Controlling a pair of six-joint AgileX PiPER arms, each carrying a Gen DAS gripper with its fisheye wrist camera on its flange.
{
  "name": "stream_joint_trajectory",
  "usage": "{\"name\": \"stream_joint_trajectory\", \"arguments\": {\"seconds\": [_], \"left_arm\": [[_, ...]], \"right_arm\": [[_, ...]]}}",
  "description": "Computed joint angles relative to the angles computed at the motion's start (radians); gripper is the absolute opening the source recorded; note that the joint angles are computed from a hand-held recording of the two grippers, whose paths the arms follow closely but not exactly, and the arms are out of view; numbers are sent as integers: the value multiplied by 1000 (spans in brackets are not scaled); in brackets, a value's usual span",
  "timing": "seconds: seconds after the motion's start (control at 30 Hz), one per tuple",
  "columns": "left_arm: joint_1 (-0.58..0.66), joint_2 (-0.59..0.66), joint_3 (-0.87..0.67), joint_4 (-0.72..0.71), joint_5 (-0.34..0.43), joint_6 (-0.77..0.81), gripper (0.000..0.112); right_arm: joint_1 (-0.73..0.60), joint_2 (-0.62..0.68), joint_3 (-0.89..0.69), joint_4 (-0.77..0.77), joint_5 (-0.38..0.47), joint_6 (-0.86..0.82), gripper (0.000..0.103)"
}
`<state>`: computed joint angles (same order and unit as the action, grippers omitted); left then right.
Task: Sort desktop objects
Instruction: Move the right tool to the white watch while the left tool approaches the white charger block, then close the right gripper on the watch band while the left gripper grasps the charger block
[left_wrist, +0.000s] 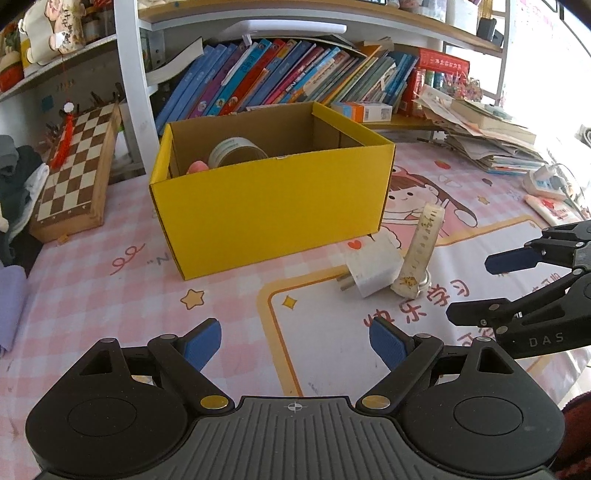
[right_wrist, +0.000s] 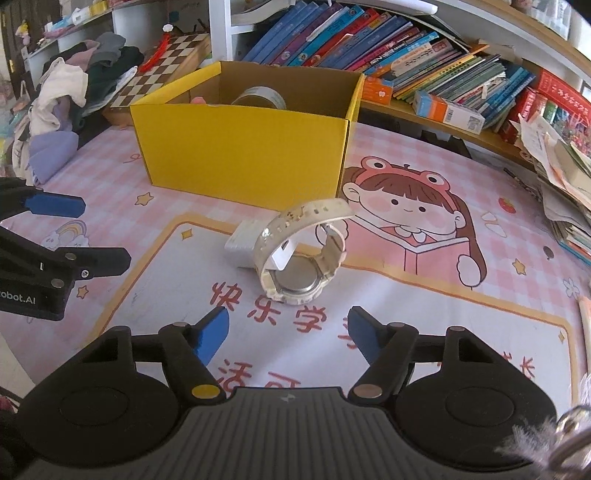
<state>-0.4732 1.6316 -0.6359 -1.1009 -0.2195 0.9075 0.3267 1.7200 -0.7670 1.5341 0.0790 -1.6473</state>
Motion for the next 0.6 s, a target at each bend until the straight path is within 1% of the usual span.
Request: {"name": "stream_joint_trajectory", "arguments": {"seconds": [0.13, 0.27, 0.33, 0.47, 0.6], "left_arm": [[-4, 22, -23, -50, -2, 44, 90], [-8, 43, -46, -140, -8, 124, 90], [-10, 52, -57, -197, -13, 174, 90], [-16, 67, -75, -307, -24, 269, 90], [-24, 73, -87, -369, -40, 323, 90]], "right_arm": [[-22, 41, -47, -133, 29, 111, 71], [-42, 88, -103, -273, 65, 230, 75], [-48, 108, -128, -313, 82, 259, 78], [-61, 142, -171, -342, 109, 270, 82], [-73, 180, -221, -413, 129, 337, 83]]}}
